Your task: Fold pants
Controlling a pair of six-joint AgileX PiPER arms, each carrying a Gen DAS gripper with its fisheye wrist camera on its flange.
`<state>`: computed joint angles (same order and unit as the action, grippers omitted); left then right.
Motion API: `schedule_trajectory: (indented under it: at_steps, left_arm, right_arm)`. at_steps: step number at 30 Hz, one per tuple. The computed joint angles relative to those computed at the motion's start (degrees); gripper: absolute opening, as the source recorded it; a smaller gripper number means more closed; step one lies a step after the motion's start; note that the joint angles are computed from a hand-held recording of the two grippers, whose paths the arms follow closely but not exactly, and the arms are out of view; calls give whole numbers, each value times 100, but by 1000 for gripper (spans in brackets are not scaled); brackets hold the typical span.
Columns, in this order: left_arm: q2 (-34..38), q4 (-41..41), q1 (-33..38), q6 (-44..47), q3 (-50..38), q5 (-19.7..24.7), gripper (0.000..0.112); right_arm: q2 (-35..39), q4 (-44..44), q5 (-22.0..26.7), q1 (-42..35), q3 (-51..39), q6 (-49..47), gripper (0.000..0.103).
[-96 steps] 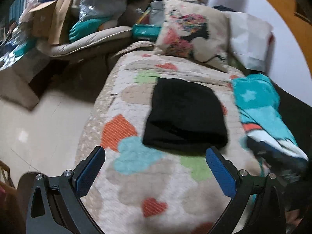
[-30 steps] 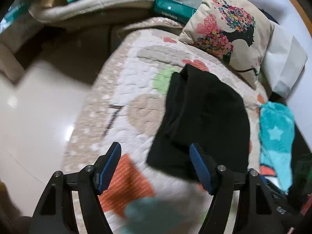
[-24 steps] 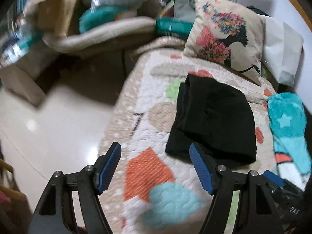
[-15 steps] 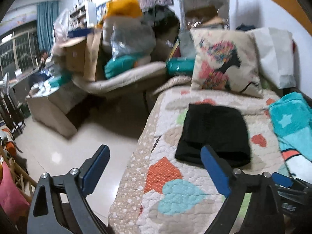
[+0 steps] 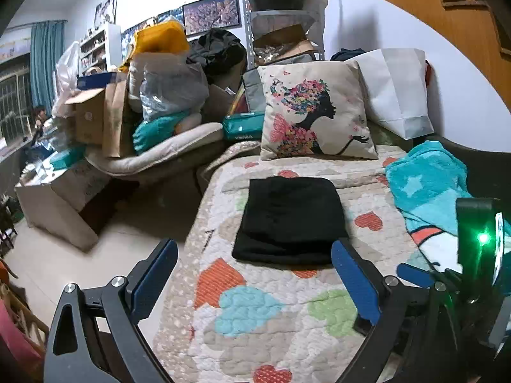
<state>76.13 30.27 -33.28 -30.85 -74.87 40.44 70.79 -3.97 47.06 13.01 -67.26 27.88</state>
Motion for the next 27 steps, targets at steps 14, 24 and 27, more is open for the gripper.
schedule_trajectory:
  at_steps: [14, 24, 27]
  left_arm:
    - [374, -674, 252, 384, -131, 545, 97]
    - [426, -1144, 409, 722, -173, 584, 97]
    - [441, -1136, 392, 690, -166, 598, 97]
  right_arm:
    - [90, -428, 83, 375, 14, 265, 81]
    - [96, -469, 106, 401, 13, 326, 82]
    - [94, -472, 112, 404, 15, 330, 82]
